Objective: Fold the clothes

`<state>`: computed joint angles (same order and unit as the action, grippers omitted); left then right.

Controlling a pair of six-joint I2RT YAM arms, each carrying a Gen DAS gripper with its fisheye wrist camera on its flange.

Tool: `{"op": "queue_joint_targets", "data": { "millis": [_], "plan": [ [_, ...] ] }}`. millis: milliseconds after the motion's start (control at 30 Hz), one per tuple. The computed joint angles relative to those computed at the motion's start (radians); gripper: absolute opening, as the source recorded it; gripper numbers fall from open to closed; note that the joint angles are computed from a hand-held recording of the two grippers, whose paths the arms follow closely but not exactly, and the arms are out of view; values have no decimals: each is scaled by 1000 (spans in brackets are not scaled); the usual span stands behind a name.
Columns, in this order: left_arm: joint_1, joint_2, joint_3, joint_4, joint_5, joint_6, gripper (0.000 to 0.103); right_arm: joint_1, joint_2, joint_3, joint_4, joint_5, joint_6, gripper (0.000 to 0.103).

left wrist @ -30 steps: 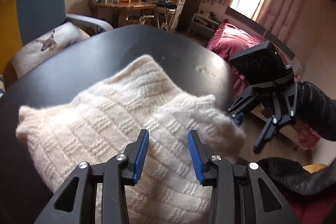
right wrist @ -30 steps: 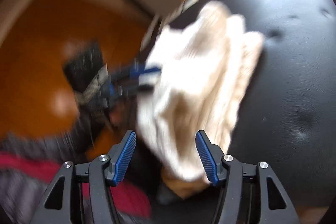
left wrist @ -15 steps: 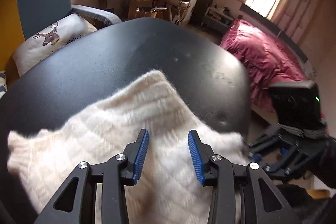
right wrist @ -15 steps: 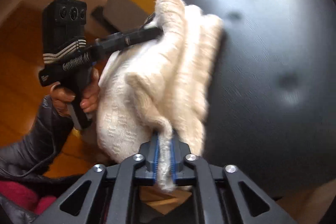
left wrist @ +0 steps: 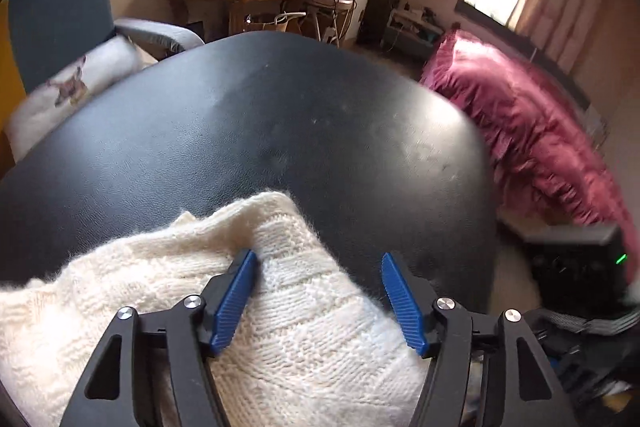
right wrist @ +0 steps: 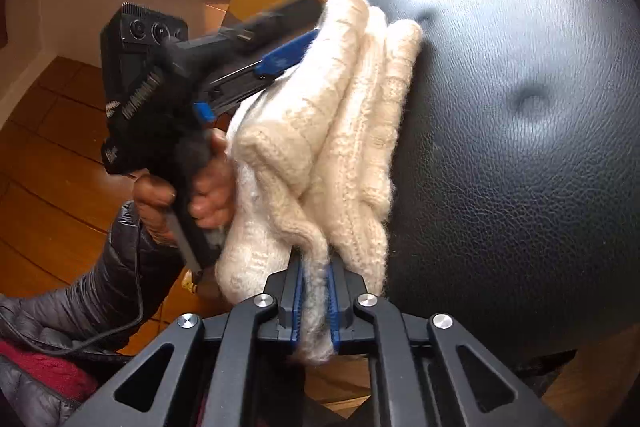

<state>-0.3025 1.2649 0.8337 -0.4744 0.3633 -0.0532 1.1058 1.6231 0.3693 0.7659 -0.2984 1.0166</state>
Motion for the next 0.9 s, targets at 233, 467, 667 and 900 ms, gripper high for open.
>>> {"op": "queue_joint_targets", "data": {
  "millis": [233,467,667,900],
  "plan": [
    [275,-200,19,-164,218,-14,65,39,-262,150,-514,193,-217,23],
    [596,-480,-26,-488,283,282,65,-98,-195,525,-893,178,-576,23],
    [957,-571,-97,-801,431,660,65,-50,-31,812,-1259,286,-644,23],
    [1095,-608,-211,-898,420,883,67,-91,-32,644,-1116,258,-573,20]
  ]
}}
